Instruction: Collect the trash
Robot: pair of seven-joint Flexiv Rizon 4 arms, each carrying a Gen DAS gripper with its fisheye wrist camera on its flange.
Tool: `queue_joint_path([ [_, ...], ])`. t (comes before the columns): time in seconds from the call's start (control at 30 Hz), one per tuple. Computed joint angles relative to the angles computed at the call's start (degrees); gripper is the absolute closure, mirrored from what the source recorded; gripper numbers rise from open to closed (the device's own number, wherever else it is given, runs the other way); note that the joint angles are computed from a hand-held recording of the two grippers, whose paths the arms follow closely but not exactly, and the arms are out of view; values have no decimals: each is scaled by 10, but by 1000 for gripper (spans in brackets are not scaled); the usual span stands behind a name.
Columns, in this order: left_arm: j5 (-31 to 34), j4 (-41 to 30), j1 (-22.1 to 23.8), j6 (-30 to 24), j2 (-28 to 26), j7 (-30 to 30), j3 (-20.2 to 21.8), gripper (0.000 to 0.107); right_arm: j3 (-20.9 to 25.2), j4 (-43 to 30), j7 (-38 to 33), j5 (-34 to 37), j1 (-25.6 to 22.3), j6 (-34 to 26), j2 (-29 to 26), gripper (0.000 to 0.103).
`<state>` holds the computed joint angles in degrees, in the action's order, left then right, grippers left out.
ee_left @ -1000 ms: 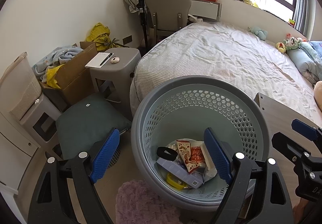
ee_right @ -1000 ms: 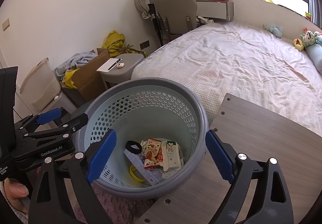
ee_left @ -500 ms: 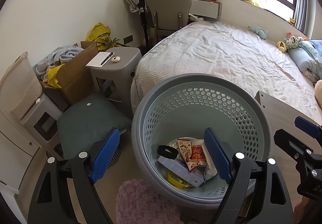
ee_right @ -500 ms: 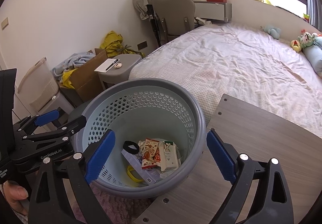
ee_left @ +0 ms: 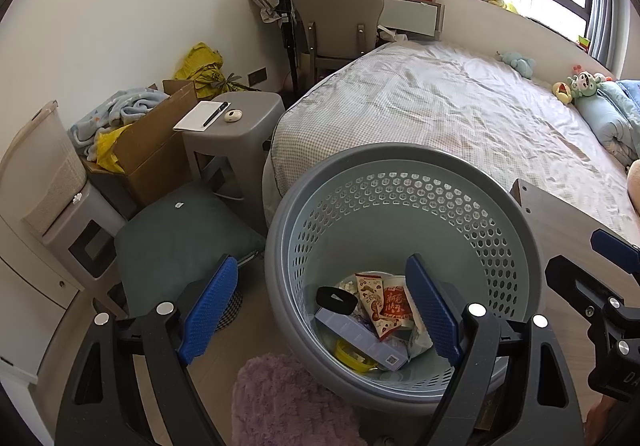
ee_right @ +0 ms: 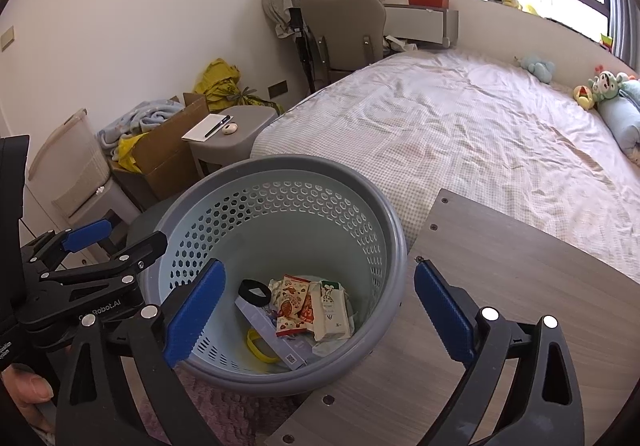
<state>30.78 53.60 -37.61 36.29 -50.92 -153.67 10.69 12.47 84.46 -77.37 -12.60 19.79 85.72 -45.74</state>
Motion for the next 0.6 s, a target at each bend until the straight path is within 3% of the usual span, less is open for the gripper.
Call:
queue_joint_path([
  [0.6, 5, -1, -5, -7, 3, -6, 1, 25, 0, 0, -1, 1, 1, 1, 0, 9],
])
